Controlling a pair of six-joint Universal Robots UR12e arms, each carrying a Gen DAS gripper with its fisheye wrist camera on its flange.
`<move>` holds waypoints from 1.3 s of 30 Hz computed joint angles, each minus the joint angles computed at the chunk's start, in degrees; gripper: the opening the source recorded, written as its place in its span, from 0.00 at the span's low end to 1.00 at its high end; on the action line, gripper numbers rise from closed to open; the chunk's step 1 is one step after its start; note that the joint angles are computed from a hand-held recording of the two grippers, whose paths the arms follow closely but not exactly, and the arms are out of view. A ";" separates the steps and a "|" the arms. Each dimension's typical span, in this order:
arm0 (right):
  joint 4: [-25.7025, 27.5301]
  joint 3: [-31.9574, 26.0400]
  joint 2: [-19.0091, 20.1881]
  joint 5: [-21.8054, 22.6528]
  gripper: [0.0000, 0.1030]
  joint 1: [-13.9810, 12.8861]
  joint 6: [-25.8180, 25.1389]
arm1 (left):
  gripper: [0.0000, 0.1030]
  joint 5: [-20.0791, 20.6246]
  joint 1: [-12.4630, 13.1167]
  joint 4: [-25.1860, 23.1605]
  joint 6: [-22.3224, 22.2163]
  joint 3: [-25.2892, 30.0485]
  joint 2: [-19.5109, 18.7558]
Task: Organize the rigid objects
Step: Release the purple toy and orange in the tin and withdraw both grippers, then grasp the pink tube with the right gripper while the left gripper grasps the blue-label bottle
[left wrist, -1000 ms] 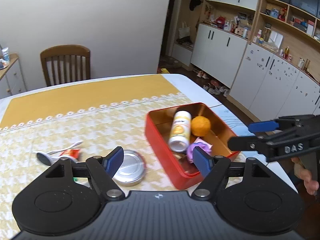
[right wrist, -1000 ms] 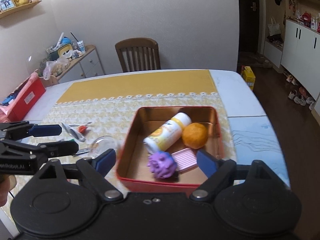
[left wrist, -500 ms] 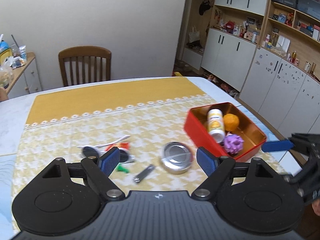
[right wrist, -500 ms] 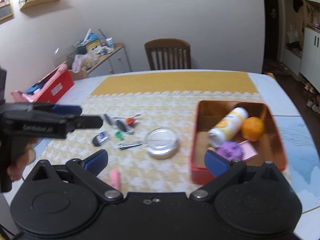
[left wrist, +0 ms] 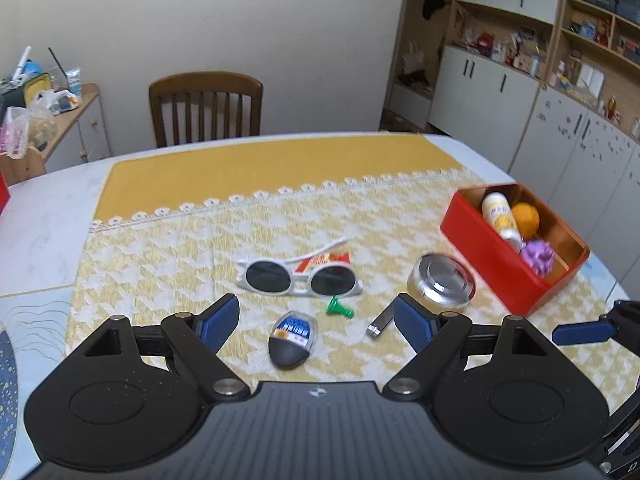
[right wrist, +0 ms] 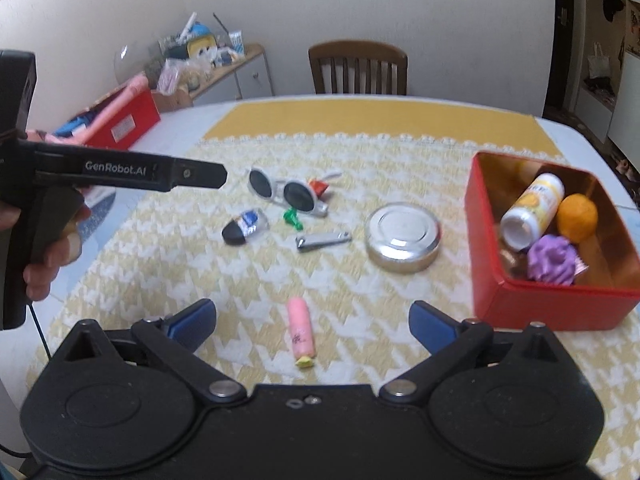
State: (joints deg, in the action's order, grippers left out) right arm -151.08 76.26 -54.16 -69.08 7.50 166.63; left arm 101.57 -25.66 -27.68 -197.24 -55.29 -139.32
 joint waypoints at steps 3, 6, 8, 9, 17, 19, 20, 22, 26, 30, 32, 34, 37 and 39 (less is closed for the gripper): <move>0.69 -0.33 0.50 -2.00 0.99 0.84 -0.38 | 0.82 -2.10 0.62 -0.40 0.43 -0.39 -0.35; 2.01 -1.05 1.09 -3.13 0.98 1.47 -0.40 | 0.82 -3.05 1.10 -0.97 0.37 -0.38 -0.89; 3.06 -1.62 1.51 -4.11 0.96 1.85 -0.43 | 0.82 -2.94 1.27 -1.30 0.91 -0.15 -1.33; 3.75 -1.97 1.75 -4.38 0.95 1.97 -0.37 | 0.82 -2.95 1.34 -1.27 1.30 -0.08 -1.52; 6.33 -4.25 3.51 -7.15 0.75 2.91 -0.31 | 0.82 -2.31 1.50 -2.39 2.43 1.37 -3.24; 6.69 -4.66 3.81 -7.41 0.69 3.02 -0.62 | 0.82 -2.39 1.57 -2.80 2.81 1.83 -3.63; 6.84 -4.77 3.90 -7.63 0.68 3.07 -0.89 | 0.81 -2.45 1.60 -2.99 2.92 2.01 -3.78; 7.25 -4.93 4.03 -7.77 0.59 3.13 -1.44 | 0.81 -2.02 1.55 -2.86 3.43 2.34 -4.11; 7.77 -5.25 4.23 -7.82 0.49 3.19 -2.00 | 0.77 -1.40 1.49 -2.83 4.24 2.87 -4.58; 8.47 -5.73 4.47 -7.56 0.40 3.24 -3.04 | 0.67 0.99 1.11 -3.43 5.68 4.02 -5.37; 8.55 -5.85 4.60 -7.81 0.37 3.34 -3.64 | 0.58 0.61 1.13 -4.18 5.94 4.48 -5.62; 8.98 -6.08 4.75 -7.90 0.33 3.37 -3.82 | 0.55 0.84 1.04 -4.20 6.42 4.57 -5.75; 8.89 -6.12 4.83 -8.12 0.30 3.38 -4.06 | 0.47 0.81 0.92 -3.86 7.40 4.46 -5.80; 8.77 -6.08 4.83 -8.14 0.27 3.34 -4.09 | 0.45 1.05 0.82 -3.54 7.84 4.40 -5.83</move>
State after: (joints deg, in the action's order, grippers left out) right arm -142.31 70.18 -49.33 -77.22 10.84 162.54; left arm 102.62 -24.84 -31.22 -189.40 -50.89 -145.15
